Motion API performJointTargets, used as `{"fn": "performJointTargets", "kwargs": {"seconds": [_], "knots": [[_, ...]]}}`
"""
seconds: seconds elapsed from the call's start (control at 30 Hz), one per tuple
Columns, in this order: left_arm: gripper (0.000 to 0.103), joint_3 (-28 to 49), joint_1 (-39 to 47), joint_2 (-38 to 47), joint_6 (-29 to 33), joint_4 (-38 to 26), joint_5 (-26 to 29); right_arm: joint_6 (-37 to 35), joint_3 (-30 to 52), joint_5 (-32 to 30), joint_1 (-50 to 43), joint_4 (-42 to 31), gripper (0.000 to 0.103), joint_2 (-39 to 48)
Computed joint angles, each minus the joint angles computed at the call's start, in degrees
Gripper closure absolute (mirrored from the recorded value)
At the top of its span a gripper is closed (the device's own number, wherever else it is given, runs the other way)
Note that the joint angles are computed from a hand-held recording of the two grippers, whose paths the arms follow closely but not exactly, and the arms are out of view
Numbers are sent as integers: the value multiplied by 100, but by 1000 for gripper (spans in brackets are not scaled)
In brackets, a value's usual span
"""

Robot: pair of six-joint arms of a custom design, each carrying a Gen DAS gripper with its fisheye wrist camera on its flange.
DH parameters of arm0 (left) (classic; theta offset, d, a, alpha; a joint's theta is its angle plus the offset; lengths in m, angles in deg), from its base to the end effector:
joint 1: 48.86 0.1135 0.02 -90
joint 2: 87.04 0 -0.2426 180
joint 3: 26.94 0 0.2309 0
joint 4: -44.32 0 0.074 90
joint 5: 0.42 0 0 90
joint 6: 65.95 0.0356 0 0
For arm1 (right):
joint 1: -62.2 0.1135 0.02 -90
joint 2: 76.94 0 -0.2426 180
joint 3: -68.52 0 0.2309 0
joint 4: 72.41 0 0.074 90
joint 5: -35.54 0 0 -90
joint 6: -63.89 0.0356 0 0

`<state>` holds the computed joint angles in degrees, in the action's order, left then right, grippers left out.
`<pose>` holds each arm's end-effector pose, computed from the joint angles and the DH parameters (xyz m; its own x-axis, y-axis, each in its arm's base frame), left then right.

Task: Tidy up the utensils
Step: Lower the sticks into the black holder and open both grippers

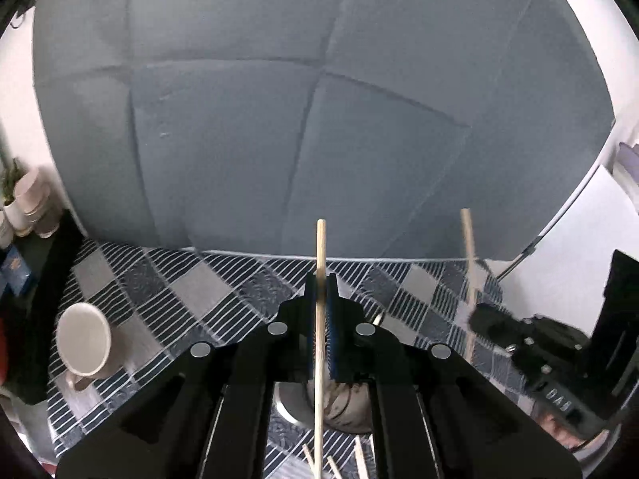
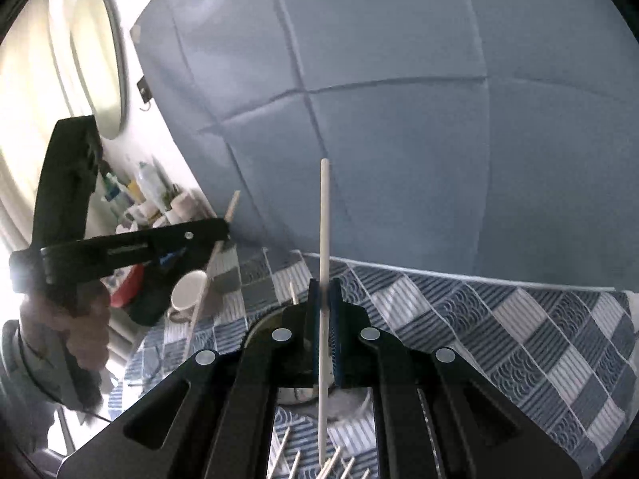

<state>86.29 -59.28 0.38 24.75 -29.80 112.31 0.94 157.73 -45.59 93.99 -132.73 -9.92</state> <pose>0.2808 -0.0656 0.3766 -0.7293 0.1456 -0.6686 0.4285 0.8589 -0.2804 0.1941 0.1138 0.3566 -0.6572 0.1213 -0.7439 -0.1331 0.9528 0.2729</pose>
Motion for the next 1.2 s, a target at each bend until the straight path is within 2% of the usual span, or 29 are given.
{"fn": "performJointTargets", "kwargs": {"seconds": [0.17, 0.3, 0.37, 0.5, 0.67, 0.8, 0.9, 1.1, 1.2], "knots": [[99, 55, -91, 193, -164, 371, 195, -118, -154, -335, -269, 546, 98, 156], [98, 168, -69, 479, -237, 550, 634, -167, -232, -625, -452, 972, 98, 350], [98, 162, -96, 573, -323, 723, 742, -162, -287, -593, -438, 1193, 98, 429], [98, -107, -129, 530, -516, 1248, 843, -78, -619, -965, -583, 1779, 98, 391], [98, -972, -153, 207, -703, 2353, 963, -117, -1072, -1150, -650, 2355, 98, 353], [98, -2004, -164, -287, -835, 3372, 888, 45, -1552, -1301, -727, 2864, 98, 292], [98, -2692, -127, -632, -936, 3901, 940, 150, -1929, -1262, -670, 3141, 98, 231], [98, -3618, -94, -1103, -965, 4358, 896, 376, -2585, -1106, -421, 3393, 98, -82], [98, -3834, -107, -1256, -760, 4265, 868, 477, -2806, -1036, -312, 3366, 98, -246]]}}
